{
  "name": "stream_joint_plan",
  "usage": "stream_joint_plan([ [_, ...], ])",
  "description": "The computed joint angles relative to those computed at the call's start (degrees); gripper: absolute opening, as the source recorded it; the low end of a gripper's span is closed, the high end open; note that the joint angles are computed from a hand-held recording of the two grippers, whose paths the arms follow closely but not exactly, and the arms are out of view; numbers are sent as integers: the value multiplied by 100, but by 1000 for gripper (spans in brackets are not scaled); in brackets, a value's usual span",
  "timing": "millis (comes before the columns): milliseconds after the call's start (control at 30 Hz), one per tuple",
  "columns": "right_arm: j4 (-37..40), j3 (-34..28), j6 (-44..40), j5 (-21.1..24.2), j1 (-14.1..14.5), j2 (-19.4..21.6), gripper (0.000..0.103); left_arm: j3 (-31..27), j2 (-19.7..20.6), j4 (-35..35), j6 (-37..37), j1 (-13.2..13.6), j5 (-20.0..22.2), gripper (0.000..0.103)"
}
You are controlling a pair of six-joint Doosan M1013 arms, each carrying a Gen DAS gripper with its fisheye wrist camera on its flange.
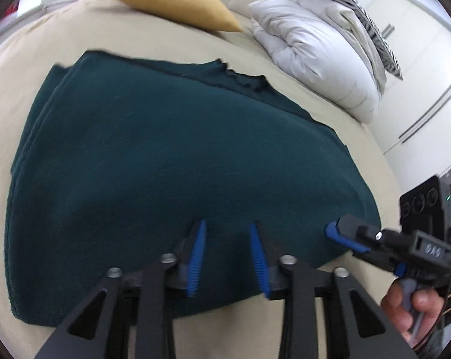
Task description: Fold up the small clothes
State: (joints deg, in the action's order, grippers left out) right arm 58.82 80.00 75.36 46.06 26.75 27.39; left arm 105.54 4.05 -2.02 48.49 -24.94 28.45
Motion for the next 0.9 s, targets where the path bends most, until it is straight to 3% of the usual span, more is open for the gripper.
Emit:
stream_joint_plan([
  [67,-53,-42,240,-36,-23,102,28,168,-113,-400,160,158,-130,14],
  [200,1110,621,-140,-427,-350,-130,26,569,-386,-1073,407,454,-511,13],
  [433,2049,1318,-560,-1119,-939,-543,26,1183,-854,-2585,1289,942,-1021,6],
  [533,2292,1556,-668,-1502,-1183,-740,27,1319,-1023,-2639,1067,1043,-1112,12],
  [567,2371,1702,-767,-1482,-1360,-894,27,1373,-1106,-2711,1061,1051,-1193,18],
  [600,2411,1796,-819,-1672,-1399,-981,32,1429,-1216,-2483,777,1044,-1288,25],
  [633,2242,1824,-692,-1834,-1403,-1053,35,1443,-1279,-1971,260,1022,-1348,40],
  [667,2197,1861,-703,-1820,-1483,-1129,35,1474,-1363,-1450,-276,996,-1431,46],
  [733,2266,1848,-834,-1678,-1527,-1194,40,1484,-1447,-1300,-508,1001,-1563,46],
  [800,2089,1686,-738,-1677,-1325,-1151,46,1425,-1429,-1737,-34,1032,-1565,51],
  [900,1846,1289,-651,-1444,-931,-926,47,1248,-1263,-1431,-250,1025,-1338,57],
])
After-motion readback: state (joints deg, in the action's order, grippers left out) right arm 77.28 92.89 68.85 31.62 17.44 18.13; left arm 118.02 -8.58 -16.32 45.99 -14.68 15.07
